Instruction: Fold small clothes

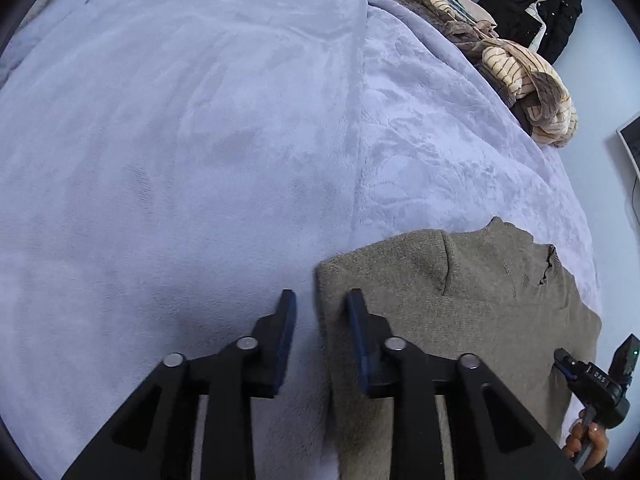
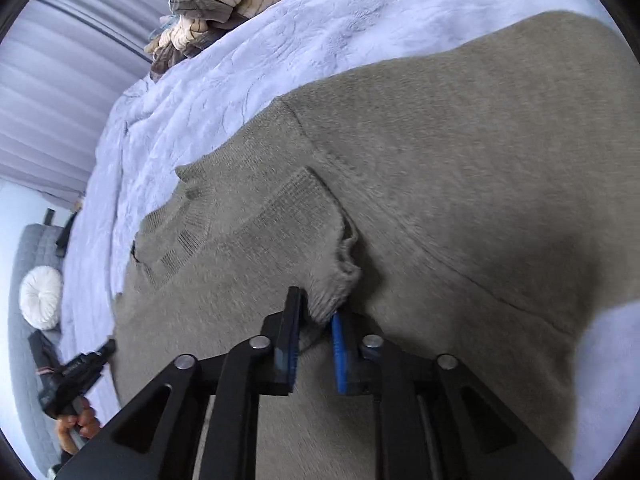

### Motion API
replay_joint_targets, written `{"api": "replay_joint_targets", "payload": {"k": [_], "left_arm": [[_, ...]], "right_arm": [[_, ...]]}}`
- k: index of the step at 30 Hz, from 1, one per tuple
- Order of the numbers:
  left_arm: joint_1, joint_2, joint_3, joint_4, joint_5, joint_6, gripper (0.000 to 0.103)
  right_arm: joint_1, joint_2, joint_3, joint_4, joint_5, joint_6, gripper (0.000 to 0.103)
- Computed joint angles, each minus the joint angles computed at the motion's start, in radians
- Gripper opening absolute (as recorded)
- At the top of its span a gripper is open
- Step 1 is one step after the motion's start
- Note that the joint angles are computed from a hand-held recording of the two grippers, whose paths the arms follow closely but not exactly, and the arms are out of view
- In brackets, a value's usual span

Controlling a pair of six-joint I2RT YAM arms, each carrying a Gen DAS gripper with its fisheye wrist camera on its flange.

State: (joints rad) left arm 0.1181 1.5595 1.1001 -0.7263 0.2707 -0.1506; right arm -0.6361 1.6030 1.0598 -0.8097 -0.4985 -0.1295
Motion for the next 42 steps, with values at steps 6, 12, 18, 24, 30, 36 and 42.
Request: {"api": "replay_joint_targets", "payload": {"k": [6, 12, 18, 24, 30, 36, 42], "left_arm": [[-0.061, -0.160, -0.033, -0.078, 0.024, 0.067, 0.054], [-0.236, -0.175, -0.155, -0.078, -0.149, 0.077, 0.054], [-0.128, -0.236, -0.279, -0.036, -0.072, 0.138, 0.059], [-0.155, -0.250, -0.283, -0.038, -0.121, 0.136, 0.059], [-0.153, -0.278, -0.299, -0.045, -0.117, 0.131, 0.059], [-0.158, -0.274, -0.297, -0.042, -0.127, 0.121, 0.061], [-0.216, -0.244, -0.269, -0.043, -0.179, 0.065, 0.061]], "right_arm": [[0.032, -0.121, 0.002, -0.071, -0.040, -0.060, 0.024], [0.183, -0.114, -0.040, 0.009, 0.020, -0.005, 0.024], [0.153, -0.102, -0.102, -0.027, 0.061, -0.076, 0.024], [-0.058, -0.024, -0.038, -0.055, -0.079, -0.011, 0.046], [-0.054, 0.062, 0.042, -0.048, -0.118, 0.044, 0.008], [-0.085, 0.030, 0.018, -0.078, -0.006, -0.053, 0.009], [-0.111, -0.071, 0.015, -0.202, 0.023, -0.203, 0.047]]}}
